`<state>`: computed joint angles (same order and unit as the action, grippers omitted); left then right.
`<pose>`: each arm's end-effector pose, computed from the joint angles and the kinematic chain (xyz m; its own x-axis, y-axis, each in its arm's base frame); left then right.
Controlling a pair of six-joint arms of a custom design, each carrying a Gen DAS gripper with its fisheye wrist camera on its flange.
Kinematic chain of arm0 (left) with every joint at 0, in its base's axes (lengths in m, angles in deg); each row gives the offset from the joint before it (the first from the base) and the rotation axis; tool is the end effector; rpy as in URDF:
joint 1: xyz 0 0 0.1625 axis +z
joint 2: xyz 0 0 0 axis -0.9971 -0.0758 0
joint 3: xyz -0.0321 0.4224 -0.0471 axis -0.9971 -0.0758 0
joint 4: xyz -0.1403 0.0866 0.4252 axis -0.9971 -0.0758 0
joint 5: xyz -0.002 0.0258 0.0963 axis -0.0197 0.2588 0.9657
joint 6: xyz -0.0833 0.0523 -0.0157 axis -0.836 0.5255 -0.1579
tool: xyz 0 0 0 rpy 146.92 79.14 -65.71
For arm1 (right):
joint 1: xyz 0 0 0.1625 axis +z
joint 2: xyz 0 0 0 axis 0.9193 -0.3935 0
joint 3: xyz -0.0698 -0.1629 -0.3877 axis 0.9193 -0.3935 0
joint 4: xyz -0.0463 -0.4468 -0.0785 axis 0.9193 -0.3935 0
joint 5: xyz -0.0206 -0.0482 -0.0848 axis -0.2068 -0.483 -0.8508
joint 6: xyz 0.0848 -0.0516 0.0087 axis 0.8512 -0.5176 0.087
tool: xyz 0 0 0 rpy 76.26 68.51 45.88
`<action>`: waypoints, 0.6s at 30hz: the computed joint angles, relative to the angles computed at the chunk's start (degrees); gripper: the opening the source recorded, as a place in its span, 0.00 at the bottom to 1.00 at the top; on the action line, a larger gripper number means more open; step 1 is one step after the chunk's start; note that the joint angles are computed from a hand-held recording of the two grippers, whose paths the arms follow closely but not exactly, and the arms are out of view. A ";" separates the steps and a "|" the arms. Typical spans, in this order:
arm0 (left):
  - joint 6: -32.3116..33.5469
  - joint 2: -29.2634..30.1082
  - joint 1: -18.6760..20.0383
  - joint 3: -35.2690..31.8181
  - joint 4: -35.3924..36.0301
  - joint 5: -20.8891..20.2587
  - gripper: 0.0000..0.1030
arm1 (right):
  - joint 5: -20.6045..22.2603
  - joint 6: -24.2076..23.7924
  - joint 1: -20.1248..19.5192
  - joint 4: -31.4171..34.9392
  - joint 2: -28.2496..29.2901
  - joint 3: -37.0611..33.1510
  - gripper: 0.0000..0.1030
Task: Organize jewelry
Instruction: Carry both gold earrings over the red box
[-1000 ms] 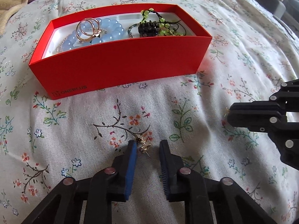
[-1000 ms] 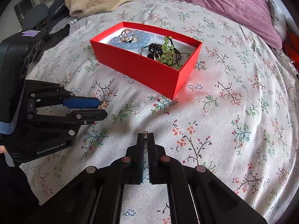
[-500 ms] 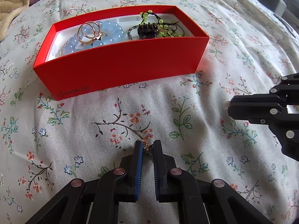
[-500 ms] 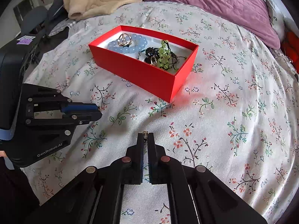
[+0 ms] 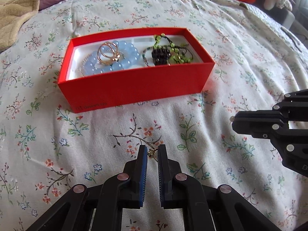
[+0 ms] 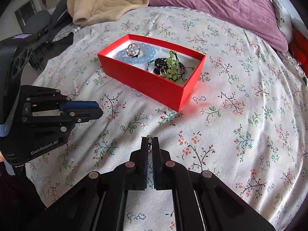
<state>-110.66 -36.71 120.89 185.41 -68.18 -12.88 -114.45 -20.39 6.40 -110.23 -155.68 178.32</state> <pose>-0.3745 -0.5057 -0.1217 -0.7171 0.3352 -0.6110 0.5491 0.8117 -0.1991 -0.0407 -0.5078 0.3160 -0.6832 -0.4981 0.5339 -0.6218 0.7803 -0.0677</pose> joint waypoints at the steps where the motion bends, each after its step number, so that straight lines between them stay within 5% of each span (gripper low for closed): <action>1: 0.02 -0.24 -0.07 0.11 -0.25 0.25 0.05 | 0.22 0.08 0.05 0.10 -0.19 0.00 0.03; 18: 0.66 -1.14 1.22 -2.96 -7.93 2.19 0.05 | 4.05 7.37 3.76 0.68 2.08 -4.52 0.03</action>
<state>-110.00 -37.85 122.11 182.45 -76.11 -10.70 -110.40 -13.02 10.16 -109.55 -153.60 173.80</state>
